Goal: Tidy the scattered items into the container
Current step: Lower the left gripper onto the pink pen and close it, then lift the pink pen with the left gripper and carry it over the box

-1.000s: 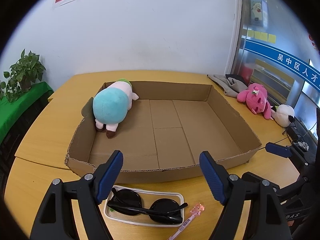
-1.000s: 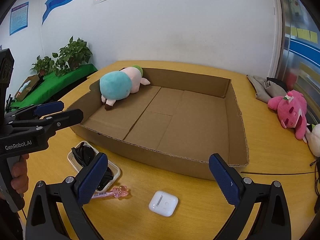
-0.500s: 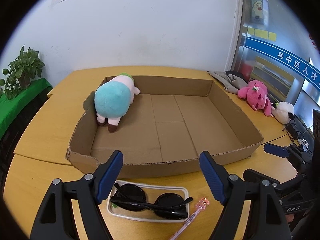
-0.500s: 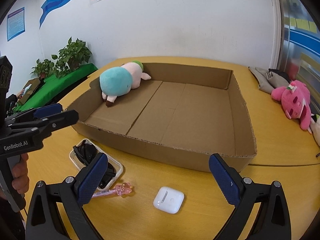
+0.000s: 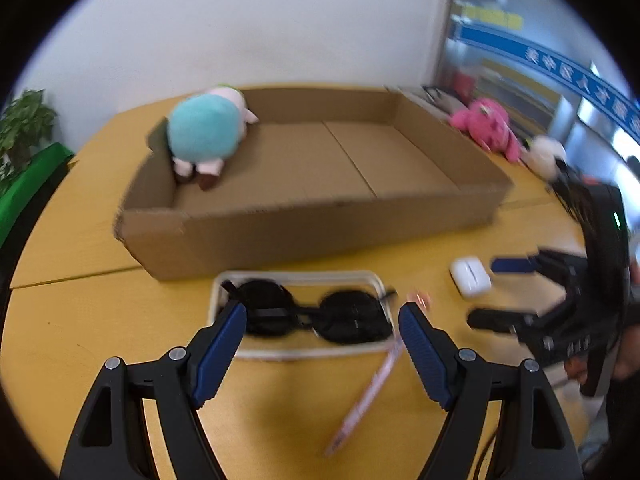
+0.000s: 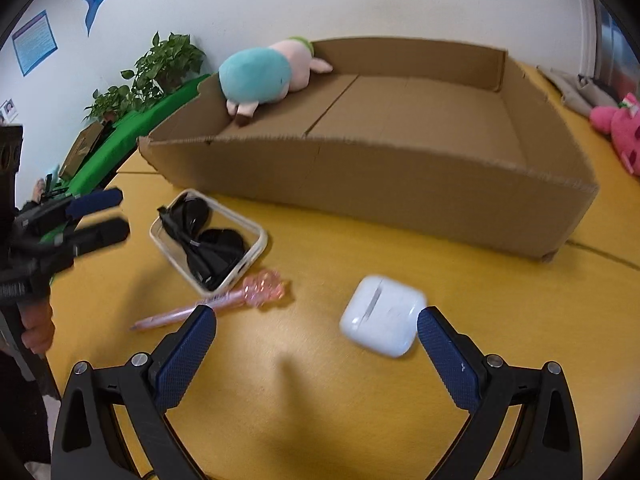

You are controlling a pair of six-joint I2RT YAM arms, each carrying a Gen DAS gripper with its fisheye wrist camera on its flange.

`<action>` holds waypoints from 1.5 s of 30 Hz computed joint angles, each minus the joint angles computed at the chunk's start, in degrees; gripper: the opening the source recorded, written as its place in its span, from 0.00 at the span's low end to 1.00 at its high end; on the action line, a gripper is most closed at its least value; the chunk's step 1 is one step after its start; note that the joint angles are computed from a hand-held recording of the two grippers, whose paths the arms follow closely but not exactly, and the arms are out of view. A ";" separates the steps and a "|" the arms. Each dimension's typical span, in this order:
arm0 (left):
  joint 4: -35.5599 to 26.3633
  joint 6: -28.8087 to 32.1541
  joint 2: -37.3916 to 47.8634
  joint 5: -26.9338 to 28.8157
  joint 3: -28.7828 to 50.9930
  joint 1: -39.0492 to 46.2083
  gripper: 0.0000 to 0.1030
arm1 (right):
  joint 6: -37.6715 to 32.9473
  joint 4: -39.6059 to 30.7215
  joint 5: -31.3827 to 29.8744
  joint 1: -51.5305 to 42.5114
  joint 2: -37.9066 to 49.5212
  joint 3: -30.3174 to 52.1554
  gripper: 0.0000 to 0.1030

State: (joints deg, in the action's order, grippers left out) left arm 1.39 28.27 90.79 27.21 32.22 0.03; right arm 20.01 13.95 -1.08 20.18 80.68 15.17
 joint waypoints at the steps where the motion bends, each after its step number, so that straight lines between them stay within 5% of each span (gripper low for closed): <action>1: -0.54 1.83 0.30 -0.29 -0.69 -0.55 0.76 | 1.04 0.69 -0.01 0.50 1.27 0.00 1.00; 4: -0.20 5.73 2.02 -2.73 -2.93 -2.45 0.75 | 3.17 2.97 0.55 2.52 3.62 -0.02 0.99; 6: -0.57 6.01 4.47 -5.43 -2.78 -3.53 0.52 | 4.62 3.70 1.70 4.23 3.69 0.04 0.99; 7: -1.03 5.94 5.91 -6.73 -2.35 -3.89 0.30 | 5.14 3.64 2.43 5.21 3.54 0.21 0.99; 11: -0.36 6.54 5.43 -7.44 -4.34 -4.08 0.16 | 7.26 2.79 3.02 7.62 3.65 1.28 0.98; 23: -4.03 -6.45 -0.44 -11.63 -8.20 -11.22 0.09 | 15.14 7.79 -0.45 7.35 11.03 4.37 0.91; 26: -3.35 -9.58 -1.57 -11.42 -9.64 -12.58 0.09 | 14.66 5.38 1.65 8.67 12.69 7.10 0.76; 32: -0.94 -12.28 -3.56 -11.73 -12.49 -15.25 0.09 | 12.71 2.22 3.43 9.42 13.61 8.80 0.29; 40: 0.41 -13.53 -7.56 -12.21 -15.17 -16.63 0.09 | 13.46 3.61 0.81 7.26 11.43 6.21 0.27; 45: -1.25 -14.24 -13.75 -12.95 -15.47 -17.12 0.09 | 13.52 -0.78 1.13 6.74 2.33 5.21 0.27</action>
State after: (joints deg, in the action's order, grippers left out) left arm 0.14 14.03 77.04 14.26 16.75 -17.09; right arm 33.54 13.17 0.05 26.91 83.00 20.38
